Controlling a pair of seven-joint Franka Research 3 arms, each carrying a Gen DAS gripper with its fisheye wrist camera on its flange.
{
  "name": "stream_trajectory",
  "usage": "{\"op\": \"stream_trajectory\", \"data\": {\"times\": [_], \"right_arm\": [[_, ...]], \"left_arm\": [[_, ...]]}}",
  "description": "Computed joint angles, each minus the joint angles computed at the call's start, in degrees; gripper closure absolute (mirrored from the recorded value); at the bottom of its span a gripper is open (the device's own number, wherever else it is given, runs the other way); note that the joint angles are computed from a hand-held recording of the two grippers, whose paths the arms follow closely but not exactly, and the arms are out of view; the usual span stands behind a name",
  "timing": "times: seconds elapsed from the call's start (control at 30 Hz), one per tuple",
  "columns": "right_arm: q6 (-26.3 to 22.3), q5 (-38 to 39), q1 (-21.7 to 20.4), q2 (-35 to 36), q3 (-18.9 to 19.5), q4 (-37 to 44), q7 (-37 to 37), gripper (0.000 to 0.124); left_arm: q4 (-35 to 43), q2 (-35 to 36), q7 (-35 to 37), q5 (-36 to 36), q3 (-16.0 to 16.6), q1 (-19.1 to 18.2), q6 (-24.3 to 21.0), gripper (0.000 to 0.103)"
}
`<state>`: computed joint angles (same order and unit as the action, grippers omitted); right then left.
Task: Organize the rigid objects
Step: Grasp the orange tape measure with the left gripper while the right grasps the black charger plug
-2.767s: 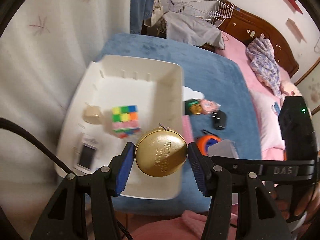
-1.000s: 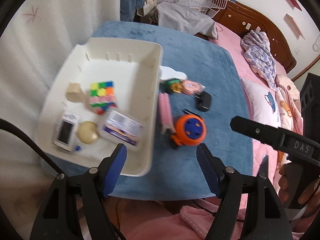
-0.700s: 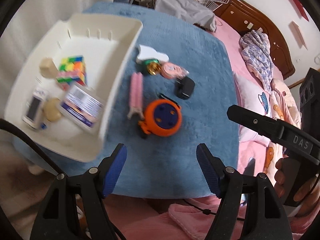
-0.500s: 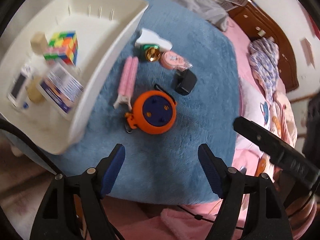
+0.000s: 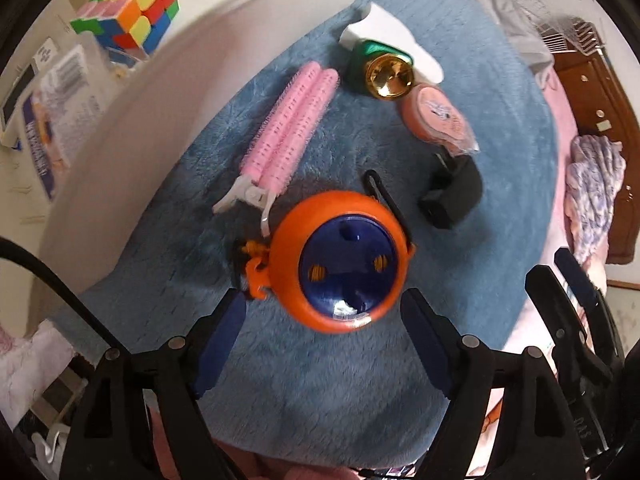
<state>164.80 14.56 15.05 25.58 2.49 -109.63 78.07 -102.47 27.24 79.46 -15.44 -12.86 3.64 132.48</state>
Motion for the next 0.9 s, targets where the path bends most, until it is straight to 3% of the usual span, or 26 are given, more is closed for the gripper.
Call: {"op": "stream_trajectory", "data": {"times": [0.17,0.37,0.8,0.9], "right_arm": [[2.7,1.5,-4.1,4.0,4.8,2.4,-12.0,0.044],[4.2,0.7,-3.2,7.9,4.9,4.8,-20.5,0.044],[8.6,0.4,-1.9,13.8,5.1,8.3,-27.9,0.044],[9.0,1.6,-3.3,14.7,6.7,9.0,-28.4,0.044]], "left_arm": [[3.8,2.7,-4.2,2.6,0.9,-1.4,-2.4,0.014],[9.0,6.3,-9.0,4.8,1.4,-2.2,-6.7,0.01],[19.8,12.6,-12.9,8.2,1.4,-3.1,-15.3,0.003],[19.7,12.6,-11.8,8.0,1.0,-2.5,-14.8,0.003]]}}
